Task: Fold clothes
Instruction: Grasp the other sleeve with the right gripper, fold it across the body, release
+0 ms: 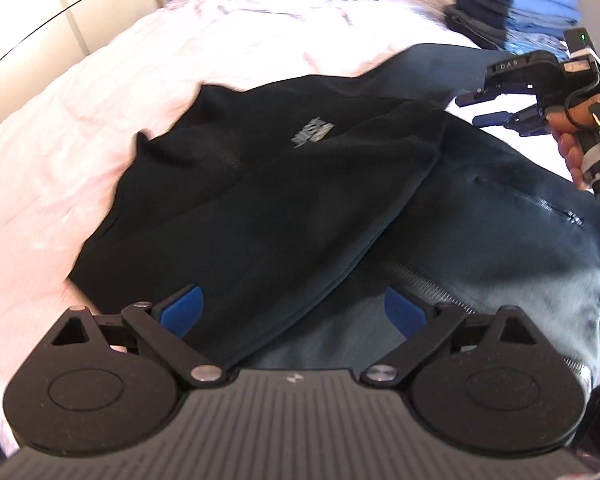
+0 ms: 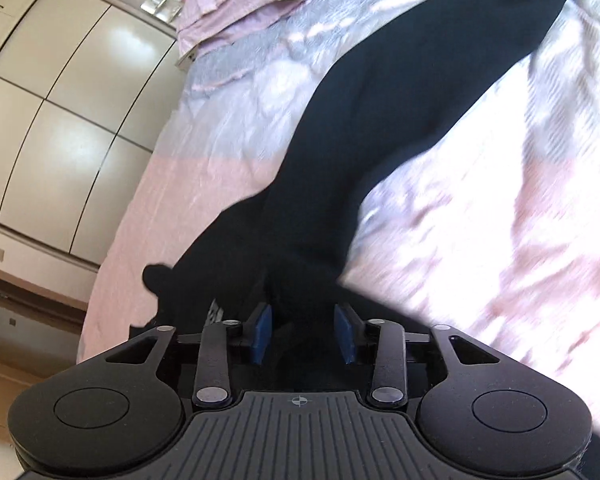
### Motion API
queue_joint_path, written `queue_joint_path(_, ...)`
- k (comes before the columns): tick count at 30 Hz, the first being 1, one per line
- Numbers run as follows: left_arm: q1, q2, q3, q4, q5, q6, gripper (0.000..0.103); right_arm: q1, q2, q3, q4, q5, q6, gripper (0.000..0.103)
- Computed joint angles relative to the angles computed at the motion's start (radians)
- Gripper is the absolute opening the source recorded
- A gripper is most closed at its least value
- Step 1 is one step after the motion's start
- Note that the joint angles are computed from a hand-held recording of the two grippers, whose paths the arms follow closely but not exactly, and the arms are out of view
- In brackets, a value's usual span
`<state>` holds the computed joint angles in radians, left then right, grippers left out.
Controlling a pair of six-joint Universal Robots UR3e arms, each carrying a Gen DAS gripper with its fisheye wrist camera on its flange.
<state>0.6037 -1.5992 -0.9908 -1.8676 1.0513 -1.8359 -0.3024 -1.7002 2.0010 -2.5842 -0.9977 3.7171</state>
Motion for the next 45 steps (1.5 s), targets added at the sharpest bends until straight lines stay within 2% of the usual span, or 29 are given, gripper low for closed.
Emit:
queue_joint_path(1, -0.046, -0.006, -0.012, 0.04, 0.007, -0.04, 0.096, -0.031, 0.0, -0.006, 0.019, 0.007, -0.024, 0.061)
queue_joint_path(3, -0.137, -0.03, -0.018, 0.113, 0.026, -0.127, 0.096, -0.147, -0.039, 0.004, 0.081, 0.042, -0.108, 0.072)
queue_joint_path(5, -0.236, -0.056, -0.027, 0.201, 0.064, -0.227, 0.096, -0.285, -0.052, -0.004, 0.158, 0.097, -0.214, 0.072)
queue_joint_path(7, -0.343, -0.096, -0.015, 0.275, 0.117, -0.355, 0.096, -0.386, 0.013, -0.067, 0.221, 0.115, -0.295, 0.072)
queue_joint_path(10, -0.496, -0.206, 0.09, 0.289, 0.187, -0.476, 0.096, -0.54, 0.121, -0.155, 0.256, 0.141, -0.361, 0.072)
queue_joint_path(14, -0.667, -0.395, 0.347, 0.229, 0.26, -0.527, 0.096, -0.682, 0.292, -0.268, 0.205, 0.209, -0.363, 0.072)
queue_joint_path(19, -0.776, -0.615, 0.706, 0.098, 0.3, -0.542, 0.096, -0.708, 0.487, -0.415, 0.129, 0.268, -0.299, 0.071)
queue_joint_path(20, -0.777, -0.626, 0.732, 0.082, 0.304, -0.542, 0.096, -0.701, 0.511, -0.446, 0.132, 0.268, -0.296, 0.071)
queue_joint_path(21, -0.777, -0.625, 0.729, 0.082, 0.307, -0.542, 0.096, -0.678, 0.528, -0.479, 0.132, 0.247, -0.283, 0.053)
queue_joint_path(22, -0.777, -0.628, 0.737, 0.076, 0.311, -0.541, 0.096, -0.671, 0.518, -0.484, 0.138, 0.231, -0.277, 0.02)
queue_joint_path(24, -0.778, -0.632, 0.748, 0.067, 0.318, -0.541, 0.096, -0.664, 0.471, -0.469, 0.153, 0.21, -0.269, 0.015)
queue_joint_path(29, -0.699, -0.411, 0.409, 0.206, 0.306, -0.53, 0.096, -0.597, 0.29, -0.429, 0.214, 0.204, -0.364, 0.013)
queue_joint_path(34, -0.514, -0.176, 0.129, 0.272, 0.252, -0.45, 0.096, -0.358, 0.32, -0.655, 0.095, 0.313, -0.355, 0.013)
queue_joint_path(37, -0.335, -0.038, 0.017, 0.237, 0.198, -0.365, 0.096, -0.161, 0.319, -0.798, 0.001, 0.395, -0.385, 0.013)
queue_joint_path(41, -0.031, 0.103, -0.034, 0.097, 0.119, -0.194, 0.096, 0.182, 0.246, -0.711, -0.06, 0.408, -0.478, 0.014)
queue_joint_path(42, 0.041, 0.121, -0.032, 0.056, 0.107, -0.151, 0.096, 0.275, 0.238, -0.676, 0.025, 0.403, -0.582, 0.027)
queue_joint_path(43, 0.105, 0.137, -0.039, 0.028, 0.095, -0.113, 0.096, 0.37, 0.248, -0.67, 0.127, 0.383, -0.685, 0.057)
queue_joint_path(44, 0.169, 0.15, -0.041, 0.0, 0.084, -0.075, 0.096, 0.457, 0.257, -0.687, 0.269, 0.326, -0.8, 0.069)
queue_joint_path(45, 0.232, 0.157, -0.04, -0.027, 0.074, -0.038, 0.096, 0.515, 0.256, -0.672, 0.326, 0.286, -0.851, 0.074)
